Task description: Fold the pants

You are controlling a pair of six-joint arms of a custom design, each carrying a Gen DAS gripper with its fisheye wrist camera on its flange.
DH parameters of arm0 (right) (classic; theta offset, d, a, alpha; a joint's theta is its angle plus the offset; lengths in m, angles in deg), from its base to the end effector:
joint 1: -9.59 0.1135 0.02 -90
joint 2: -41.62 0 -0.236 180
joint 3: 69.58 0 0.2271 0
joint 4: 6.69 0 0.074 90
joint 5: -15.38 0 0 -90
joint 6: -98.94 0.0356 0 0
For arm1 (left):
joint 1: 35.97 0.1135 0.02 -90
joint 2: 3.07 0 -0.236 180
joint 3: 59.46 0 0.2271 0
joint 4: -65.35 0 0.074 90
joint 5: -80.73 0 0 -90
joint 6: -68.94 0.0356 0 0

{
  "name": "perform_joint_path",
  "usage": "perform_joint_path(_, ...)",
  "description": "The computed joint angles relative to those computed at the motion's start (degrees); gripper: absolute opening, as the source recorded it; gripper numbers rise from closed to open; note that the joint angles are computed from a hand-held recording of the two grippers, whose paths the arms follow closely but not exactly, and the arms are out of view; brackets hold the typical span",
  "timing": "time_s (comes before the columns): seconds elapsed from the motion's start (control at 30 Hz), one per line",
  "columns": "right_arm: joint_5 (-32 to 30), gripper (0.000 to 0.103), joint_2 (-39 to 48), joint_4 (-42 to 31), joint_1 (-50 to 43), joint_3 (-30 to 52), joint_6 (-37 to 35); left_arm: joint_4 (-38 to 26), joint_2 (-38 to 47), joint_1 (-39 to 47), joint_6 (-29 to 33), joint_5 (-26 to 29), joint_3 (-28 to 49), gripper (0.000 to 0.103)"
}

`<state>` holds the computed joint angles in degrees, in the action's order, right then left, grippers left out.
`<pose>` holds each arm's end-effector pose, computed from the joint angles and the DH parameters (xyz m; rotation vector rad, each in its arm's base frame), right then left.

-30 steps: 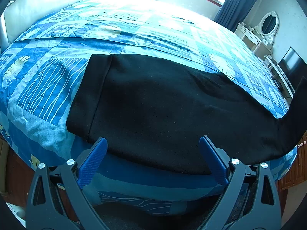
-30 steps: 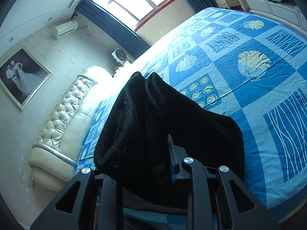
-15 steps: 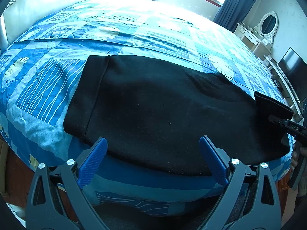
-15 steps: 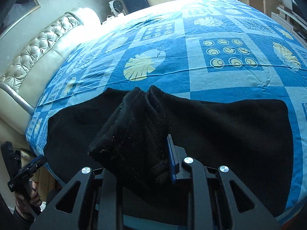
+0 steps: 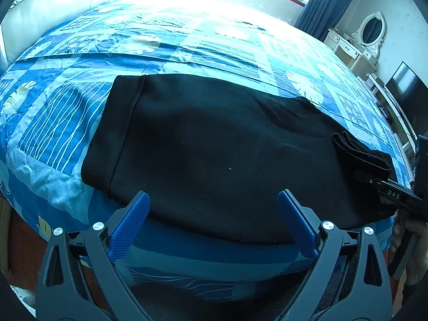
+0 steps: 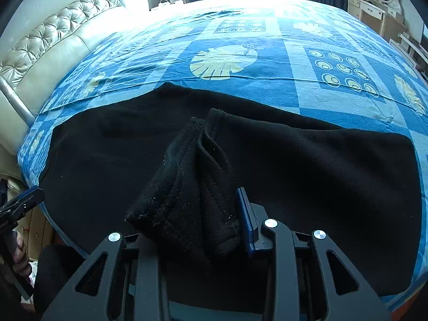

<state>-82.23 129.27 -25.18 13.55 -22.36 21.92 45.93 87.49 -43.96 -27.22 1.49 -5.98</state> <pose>0.2387 0.0213 0.1084 0.1572 2.6064 0.2787 0.2601 -0.0432 0.1217 0.1136 2.5629 -0.3347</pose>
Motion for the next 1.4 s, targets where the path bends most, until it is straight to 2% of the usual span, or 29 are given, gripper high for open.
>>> perform_joint_path(0.13,-1.9,0.05,-1.3,0.5,1.8,-1.1,1.3,-0.1,0.2,0.1,-0.2,0.3,0.1,0.096)
perform_joint_path(0.3,-7.7,0.054,-2.1,1.7,4.3,-2.5,3.9,0.1,-0.1,-0.5,0.1,0.1,-0.2,0.096)
perform_joint_path(0.4,-5.9,0.06,-1.4,2.5,7.0,-2.5,5.2,0.0,0.2,-0.6,0.1,0.3,0.0,0.096)
perform_joint_path(0.7,-3.4,0.062,-2.0,3.1,9.9,-3.3,7.2,0.4,-0.1,-1.6,0.1,-0.3,-0.4,0.096)
perform_joint_path(0.93,-6.1,0.065,0.4,5.2,8.3,-3.1,8.8,0.9,-0.1,-2.0,0.0,-0.8,-0.7,0.096)
perform_joint_path(1.4,-5.6,0.07,1.1,7.2,9.0,-3.6,9.0,1.3,0.8,-2.2,0.4,-1.9,-0.5,0.096)
